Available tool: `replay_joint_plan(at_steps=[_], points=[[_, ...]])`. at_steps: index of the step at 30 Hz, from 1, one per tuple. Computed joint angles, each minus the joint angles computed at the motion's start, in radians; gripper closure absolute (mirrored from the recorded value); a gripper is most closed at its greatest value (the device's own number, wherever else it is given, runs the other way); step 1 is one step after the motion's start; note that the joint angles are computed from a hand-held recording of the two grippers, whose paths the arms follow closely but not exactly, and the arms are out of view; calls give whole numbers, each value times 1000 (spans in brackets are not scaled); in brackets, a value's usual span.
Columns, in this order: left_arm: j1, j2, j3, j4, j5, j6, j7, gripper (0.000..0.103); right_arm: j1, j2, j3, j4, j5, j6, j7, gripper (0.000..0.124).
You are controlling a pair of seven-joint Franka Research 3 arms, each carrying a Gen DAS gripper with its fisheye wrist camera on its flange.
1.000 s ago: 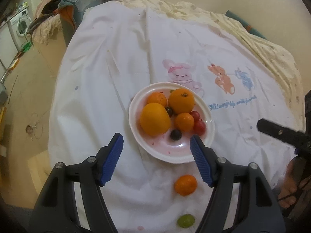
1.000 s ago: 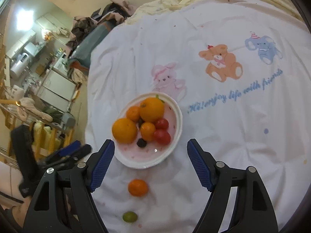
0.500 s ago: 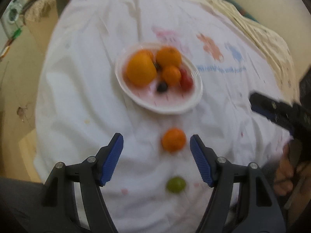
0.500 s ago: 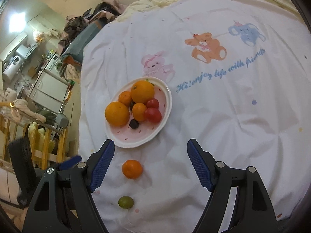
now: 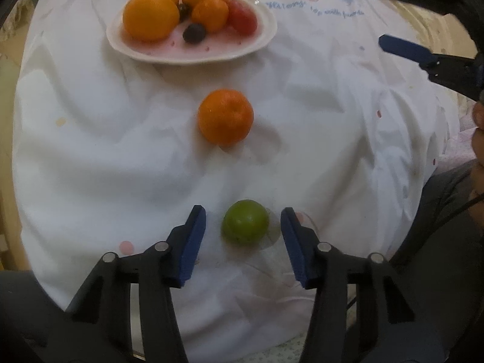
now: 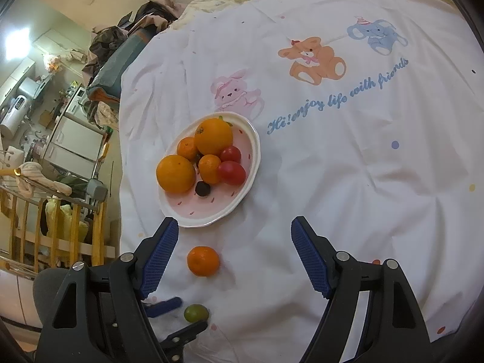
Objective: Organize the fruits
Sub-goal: 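Grasp the green lime with the left tool while the right tool grasps the mandarin, then lift and carry the lime and mandarin over the plate with both tools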
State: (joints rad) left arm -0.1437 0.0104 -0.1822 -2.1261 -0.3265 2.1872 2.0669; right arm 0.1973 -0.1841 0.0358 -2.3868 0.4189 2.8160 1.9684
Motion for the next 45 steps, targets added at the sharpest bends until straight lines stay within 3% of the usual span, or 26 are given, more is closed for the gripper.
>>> replay_joint_plan(at_steps=[2, 4, 5, 10, 14, 19, 23, 27, 34, 36, 41, 45], points=[[1, 6, 0, 6, -15, -16, 10, 60, 6, 1, -5, 2, 16, 1, -13, 44], [4, 10, 1, 12, -22, -21, 22, 76, 12, 5, -10, 6, 37, 1, -31, 44], [4, 11, 0, 13, -13, -17, 20, 77, 14, 6, -10, 7, 43, 0, -36, 44], [18, 16, 6, 36, -50, -49, 20, 78, 20, 17, -9, 20, 63, -10, -65, 44], [24, -14, 12, 24, -69, 12, 16, 78, 38, 30, -18, 34, 121, -25, -124, 44], [40, -2, 27, 43, -62, 99, -75, 78, 56, 91, -18, 87, 203, -86, -214, 44], [63, 23, 35, 73, -88, 98, -134, 78, 58, 175, -8, 146, 321, -156, -301, 50], [76, 27, 34, 71, -73, 125, -185, 78, 50, 252, 13, 202, 297, -214, -304, 63], [83, 41, 28, 76, -34, 142, -233, 78, 54, 313, 38, 249, 241, -225, -289, 68], [85, 42, 27, 76, -30, 141, -238, 78, 58, 318, 38, 253, 206, -227, -275, 78], [82, 47, 24, 71, 8, 163, -267, 78, 67, 290, 33, 229, 124, -203, -245, 80], [83, 44, 22, 64, 9, 181, -270, 78, 57, 247, 31, 190, 154, -185, -248, 80]])
